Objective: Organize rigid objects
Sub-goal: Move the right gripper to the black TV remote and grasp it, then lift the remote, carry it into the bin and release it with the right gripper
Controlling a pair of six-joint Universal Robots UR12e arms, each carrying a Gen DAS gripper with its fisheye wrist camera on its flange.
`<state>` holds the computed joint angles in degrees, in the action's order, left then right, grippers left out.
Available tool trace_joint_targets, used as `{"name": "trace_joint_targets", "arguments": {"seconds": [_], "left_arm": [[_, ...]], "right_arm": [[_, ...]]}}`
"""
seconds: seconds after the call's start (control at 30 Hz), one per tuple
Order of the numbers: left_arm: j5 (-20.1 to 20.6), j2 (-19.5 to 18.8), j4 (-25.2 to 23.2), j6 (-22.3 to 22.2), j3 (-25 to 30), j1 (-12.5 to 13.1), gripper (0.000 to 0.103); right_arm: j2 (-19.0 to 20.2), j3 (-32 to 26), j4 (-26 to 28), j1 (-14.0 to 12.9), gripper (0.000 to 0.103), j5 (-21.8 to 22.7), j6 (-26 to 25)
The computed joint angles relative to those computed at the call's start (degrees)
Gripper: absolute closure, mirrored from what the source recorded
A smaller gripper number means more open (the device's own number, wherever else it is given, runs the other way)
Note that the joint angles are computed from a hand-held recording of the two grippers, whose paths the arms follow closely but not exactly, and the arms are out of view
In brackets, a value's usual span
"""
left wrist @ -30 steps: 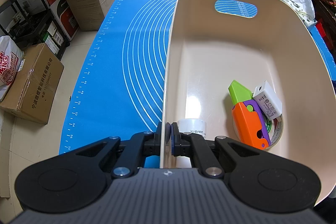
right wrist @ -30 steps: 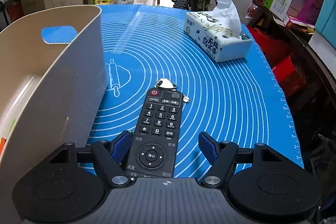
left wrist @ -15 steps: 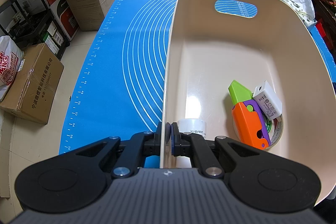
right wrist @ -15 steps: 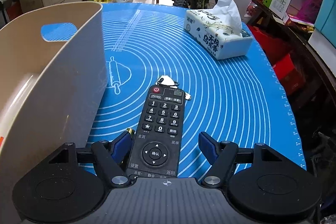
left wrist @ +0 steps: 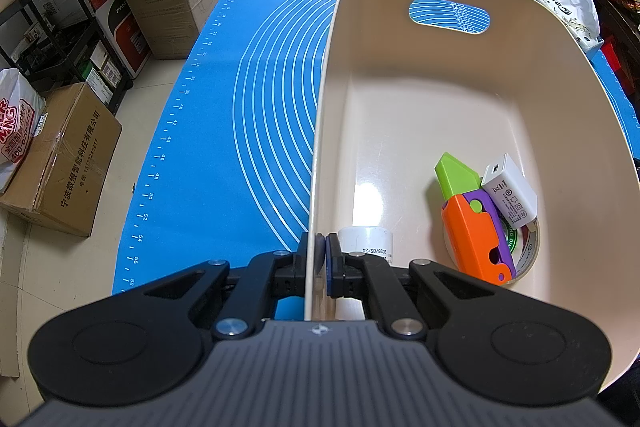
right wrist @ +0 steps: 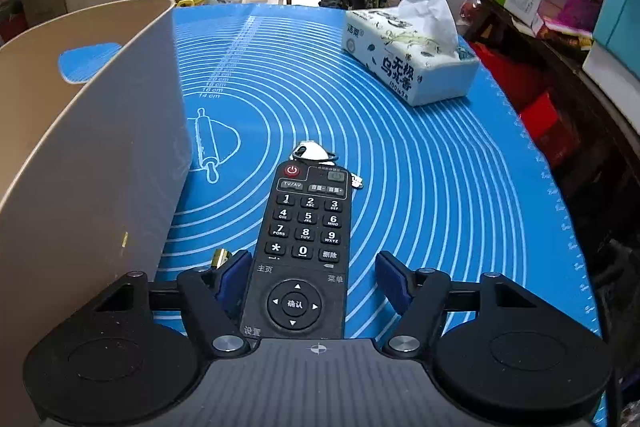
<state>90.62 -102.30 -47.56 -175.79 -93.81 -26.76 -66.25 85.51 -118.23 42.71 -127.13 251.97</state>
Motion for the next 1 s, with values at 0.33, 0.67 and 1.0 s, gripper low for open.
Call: {"name": "trace_joint_targets", "arguments": {"seconds": [0.33, 0.67, 1.0], "left_arm": [[0.0, 0.0, 0.0, 0.1, 0.0, 0.0, 0.096], [0.0, 0.0, 0.0, 0.0, 0.0, 0.0, 0.096], [0.0, 0.0, 0.0, 0.0, 0.0, 0.0, 0.096]], "right_arm": [[-0.5, 1.6, -5.3, 0.0, 0.048, 0.5, 0.2], [-0.5, 0.9, -5.2, 1.3, 0.048, -3.5, -1.2], [-1.0, -0.3, -2.6, 2.6, 0.048, -9.6, -1.0]]}}
